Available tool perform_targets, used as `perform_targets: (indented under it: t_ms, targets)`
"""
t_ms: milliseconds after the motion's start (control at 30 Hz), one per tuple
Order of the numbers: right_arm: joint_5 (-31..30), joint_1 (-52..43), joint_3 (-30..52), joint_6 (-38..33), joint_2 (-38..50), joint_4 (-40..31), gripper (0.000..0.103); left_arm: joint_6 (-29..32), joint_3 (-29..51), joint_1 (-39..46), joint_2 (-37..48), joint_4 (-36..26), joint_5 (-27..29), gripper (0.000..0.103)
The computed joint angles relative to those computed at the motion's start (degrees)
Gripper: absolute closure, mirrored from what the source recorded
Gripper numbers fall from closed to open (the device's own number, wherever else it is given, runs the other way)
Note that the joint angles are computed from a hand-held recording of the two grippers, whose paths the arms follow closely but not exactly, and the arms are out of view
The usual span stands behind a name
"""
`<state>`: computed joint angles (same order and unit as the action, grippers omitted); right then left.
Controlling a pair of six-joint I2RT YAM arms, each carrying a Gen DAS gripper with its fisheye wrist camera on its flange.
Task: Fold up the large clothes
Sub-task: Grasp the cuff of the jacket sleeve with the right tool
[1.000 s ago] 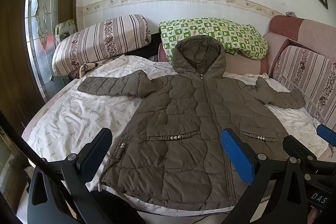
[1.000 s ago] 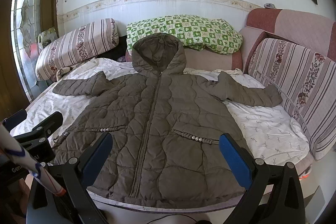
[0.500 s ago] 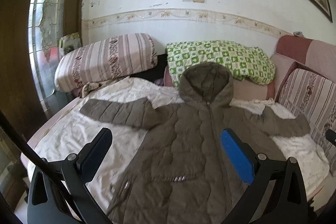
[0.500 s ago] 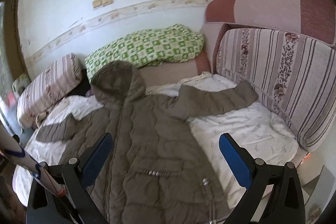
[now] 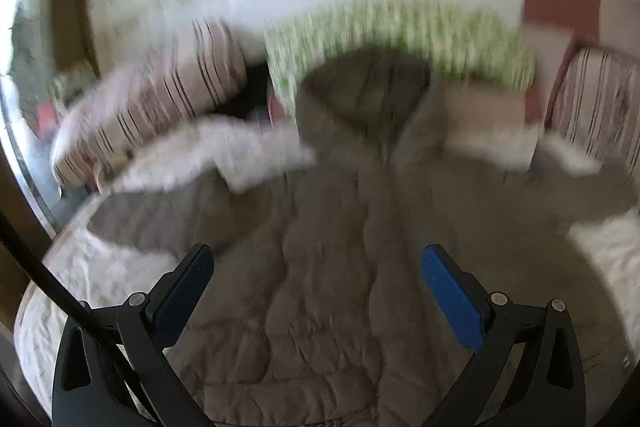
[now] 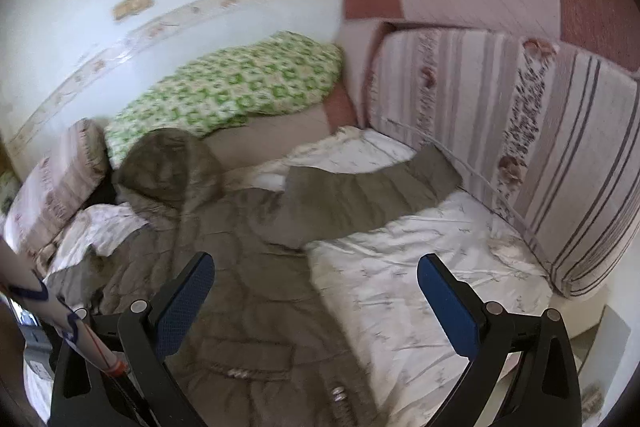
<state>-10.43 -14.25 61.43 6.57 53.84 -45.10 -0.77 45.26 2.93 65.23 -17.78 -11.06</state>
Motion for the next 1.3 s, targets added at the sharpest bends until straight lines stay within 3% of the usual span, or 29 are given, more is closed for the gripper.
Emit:
perform_targets:
  t_ms: [67,200,267,433,500,600,733,900,1233,1267,1300]
  targets:
    - [-0.2,-2.7,0.8,-0.2,3.7,2.1,0.0,-1.4,3.1,2.6,4.9,-0.4,5.4,0.0]
    - [-3.6,-9.3,4.9,-0.1,15.3,7.6,0.002,0.3,4.9,1.9,10.2,1.9,1.0,0.0]
    - [-7.0,-12.0,7.8,0.7,21.6,9.2,0.011,0.4,5.6,2.3,11.9,2.5,0.9,0.0]
    - [-8.7,-15.4,17.0,3.8,38.3,10.7,0.027,0.4,6.7,4.1,14.6,2.8,1.8,0.0]
    - [-9.1,-16.1,19.9,4.7,43.7,11.6,0.028,0.4,6.9,3.7,15.7,3.2,1.4,0.0]
    - [-7.4,-16.5,25.0,5.0,51.7,12.4,0.033,1.0,6.6,3.1,16.5,4.5,0.9,0.0]
    - [-4.6,-16.6,33.5,4.9,62.1,11.9,0.051,1.8,6.7,2.2,18.0,5.6,0.7,0.0]
    - [-2.7,-17.3,41.9,6.8,71.1,12.4,0.051,2.2,7.2,2.0,19.7,6.8,0.3,0.0]
    - [2.3,-16.8,60.4,8.9,86.1,6.9,0.052,2.0,7.8,2.8,21.9,7.3,0.7,0.0]
    - [2.3,-16.7,59.7,8.7,85.9,7.9,0.07,1.9,7.9,2.8,22.1,7.4,0.6,0.0]
    - [0.2,-16.9,57.7,8.7,85.0,10.0,0.077,1.9,7.8,2.9,22.1,7.5,0.5,0.0]
